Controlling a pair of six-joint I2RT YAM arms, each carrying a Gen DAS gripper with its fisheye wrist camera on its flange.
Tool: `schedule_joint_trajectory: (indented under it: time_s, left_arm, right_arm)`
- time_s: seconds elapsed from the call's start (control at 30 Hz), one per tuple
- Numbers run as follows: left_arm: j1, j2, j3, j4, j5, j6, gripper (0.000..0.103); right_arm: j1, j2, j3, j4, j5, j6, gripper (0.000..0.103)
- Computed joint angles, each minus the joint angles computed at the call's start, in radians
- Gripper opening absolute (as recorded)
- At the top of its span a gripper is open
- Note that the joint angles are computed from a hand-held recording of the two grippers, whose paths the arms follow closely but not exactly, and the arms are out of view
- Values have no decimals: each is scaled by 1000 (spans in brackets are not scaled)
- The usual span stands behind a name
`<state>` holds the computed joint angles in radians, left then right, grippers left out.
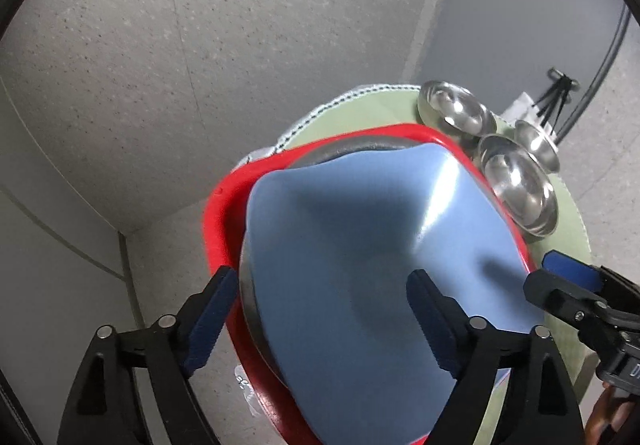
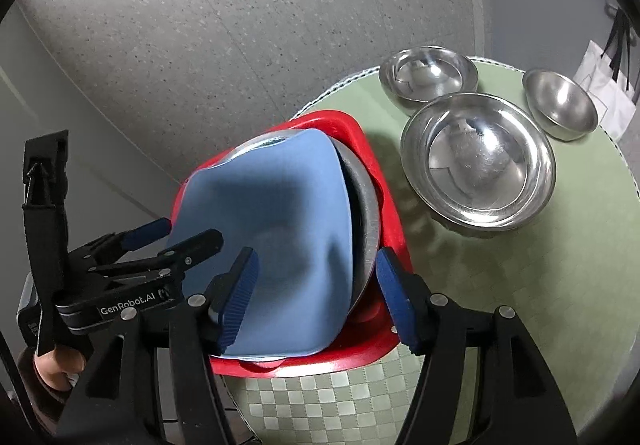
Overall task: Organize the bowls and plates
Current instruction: 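Lower the blue plate into the red basin over the bowl, open grippers, then grasp the rim of a medium steel bowl with both grippers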
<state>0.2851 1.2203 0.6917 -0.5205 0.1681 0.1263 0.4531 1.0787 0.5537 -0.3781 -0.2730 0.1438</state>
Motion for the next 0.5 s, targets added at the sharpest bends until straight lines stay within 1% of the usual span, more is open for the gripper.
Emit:
schedule_joint_trajectory:
  time_s: [0.07, 0.1, 0.17, 0.23, 0.27, 0.37, 0.43, 0.5]
  left_arm:
    - [-45, -54, -22, 11, -66, -55, 88]
    - [-62, -86, -31, 20, -101, -78, 94]
    - [-108, -136, -39, 21, -172, -134, 95]
    - [-154, -183, -43, 6, -197, -178, 96]
    - [-178, -195, -35, -6, -197, -198, 97]
    - [-304, -210, -7, -27, -247, -282, 99]
    - [-426, -183, 23, -24, -307, -348, 101]
    - [-506, -145, 71, -40, -347, -393, 101]
  right_arm:
    - [-28, -17, -12, -4, -21, -14, 63]
    - [-44, -27, -21, -7, -29, -25, 63]
    - [-96, -51, -27, -27, -61, -56, 63]
    - [-155, -71, -24, -51, -93, -94, 63]
    - [-212, -80, -19, -67, -123, -132, 63]
    - [-348, -76, 5, -97, -197, -232, 65]
    - [-443, -48, 28, -105, -247, -307, 68]
    - [-552, 20, 67, -106, -311, -402, 68]
